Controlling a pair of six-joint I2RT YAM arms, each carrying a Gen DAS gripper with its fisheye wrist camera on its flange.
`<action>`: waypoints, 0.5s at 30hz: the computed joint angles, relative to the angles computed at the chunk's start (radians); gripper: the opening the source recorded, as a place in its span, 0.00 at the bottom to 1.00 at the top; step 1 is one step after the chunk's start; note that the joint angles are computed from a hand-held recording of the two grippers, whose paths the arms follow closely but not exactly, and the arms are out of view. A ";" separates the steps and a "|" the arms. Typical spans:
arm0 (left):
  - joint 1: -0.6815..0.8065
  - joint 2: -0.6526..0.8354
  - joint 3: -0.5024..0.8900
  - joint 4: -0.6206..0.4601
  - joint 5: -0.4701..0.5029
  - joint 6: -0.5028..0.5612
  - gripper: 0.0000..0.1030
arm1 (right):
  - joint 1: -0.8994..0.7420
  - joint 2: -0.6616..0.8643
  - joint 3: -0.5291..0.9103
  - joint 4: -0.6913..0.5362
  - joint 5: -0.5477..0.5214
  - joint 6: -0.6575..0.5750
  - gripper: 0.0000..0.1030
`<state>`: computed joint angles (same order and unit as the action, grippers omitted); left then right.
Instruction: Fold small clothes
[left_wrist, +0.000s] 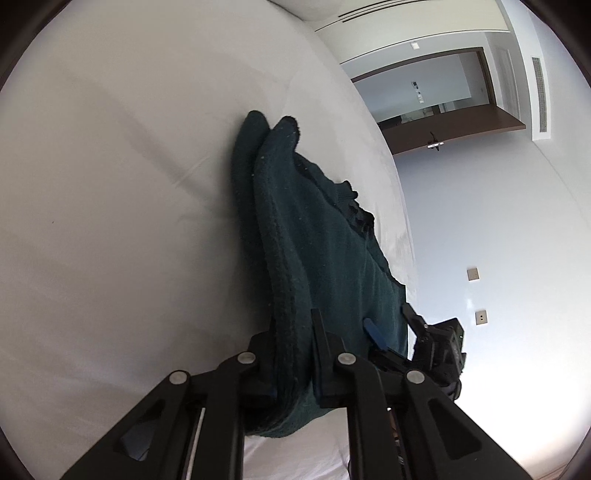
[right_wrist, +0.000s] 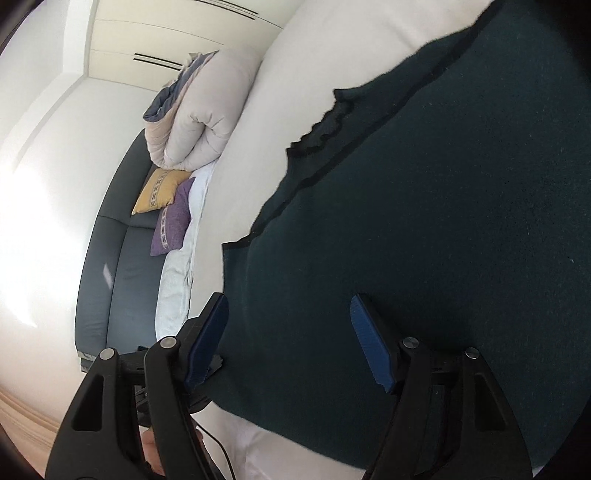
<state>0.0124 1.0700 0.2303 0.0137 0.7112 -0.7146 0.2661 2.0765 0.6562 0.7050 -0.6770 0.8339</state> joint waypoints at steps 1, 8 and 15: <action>-0.030 -0.017 0.020 -0.018 -0.025 -0.009 0.12 | -0.013 0.044 0.017 0.026 -0.030 0.018 0.66; -0.386 0.038 0.239 -0.054 -0.287 -0.088 0.12 | -0.120 0.122 -0.009 0.264 -0.213 0.182 0.73; -0.757 0.457 0.596 0.010 -0.467 -0.087 0.12 | -0.290 0.159 0.055 0.277 -0.386 0.250 0.75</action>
<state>-0.7444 1.5273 0.8260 0.0234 0.2439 -0.8018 -0.0241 2.2355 0.7108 0.9820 -1.0634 1.0837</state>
